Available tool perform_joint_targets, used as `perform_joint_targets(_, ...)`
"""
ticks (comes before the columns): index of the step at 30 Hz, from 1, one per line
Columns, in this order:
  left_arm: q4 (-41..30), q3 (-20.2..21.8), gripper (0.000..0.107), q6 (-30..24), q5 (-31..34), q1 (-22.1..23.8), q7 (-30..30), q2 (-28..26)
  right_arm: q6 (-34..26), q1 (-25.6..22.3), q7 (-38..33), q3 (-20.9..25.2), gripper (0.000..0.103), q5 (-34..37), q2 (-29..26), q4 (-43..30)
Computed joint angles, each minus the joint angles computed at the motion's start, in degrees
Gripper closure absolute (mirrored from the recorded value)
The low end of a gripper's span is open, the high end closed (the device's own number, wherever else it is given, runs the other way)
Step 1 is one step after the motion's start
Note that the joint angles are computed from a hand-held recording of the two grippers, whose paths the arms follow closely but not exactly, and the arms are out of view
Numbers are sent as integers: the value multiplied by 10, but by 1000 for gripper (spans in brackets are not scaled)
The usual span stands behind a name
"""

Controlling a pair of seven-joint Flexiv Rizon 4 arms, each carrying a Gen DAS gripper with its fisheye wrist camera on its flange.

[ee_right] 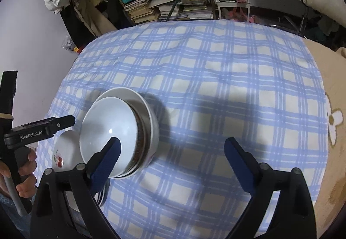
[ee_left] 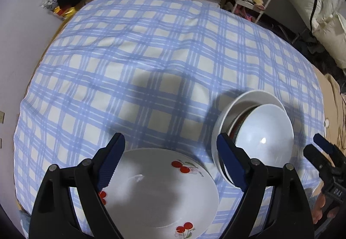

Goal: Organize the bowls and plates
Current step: 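Close both grippers on the rim of the three-bowl stack, then lift the bowl stack with both grippers and carry it toward the cherry plates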

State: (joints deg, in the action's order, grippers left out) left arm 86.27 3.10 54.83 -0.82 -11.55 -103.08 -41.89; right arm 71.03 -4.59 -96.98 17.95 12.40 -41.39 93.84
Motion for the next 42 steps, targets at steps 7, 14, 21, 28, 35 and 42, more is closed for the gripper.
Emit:
perform_joint_targets(7,9,-20,21,12,-25,15,21,-4,-17,2,9,-8,2,-2,-11,-11)
perform_joint_targets(14,6,-19,21,14,-35,13,30,-8,-15,9,37,-20,7,-5,-21,-16)
perform_joint_targets(21,0,-26,21,8,-48,16,40,-13,-49,-2,34,-8,9,4,-31,-34)
perform_joint_targets(28,-18,-12,21,-11,-31,4,33,-22,-69,6,40,-14,9,7,-37,-46)
perform_joint_targets(35,-35,-5,21,-24,-14,-4,24,-30,-97,-1,35,-3,36,28,-45,-68)
perform_joint_targets(42,-49,7,22,-32,16,-16,23,-32,-121,17,28,-15,67,27,-44,-78)
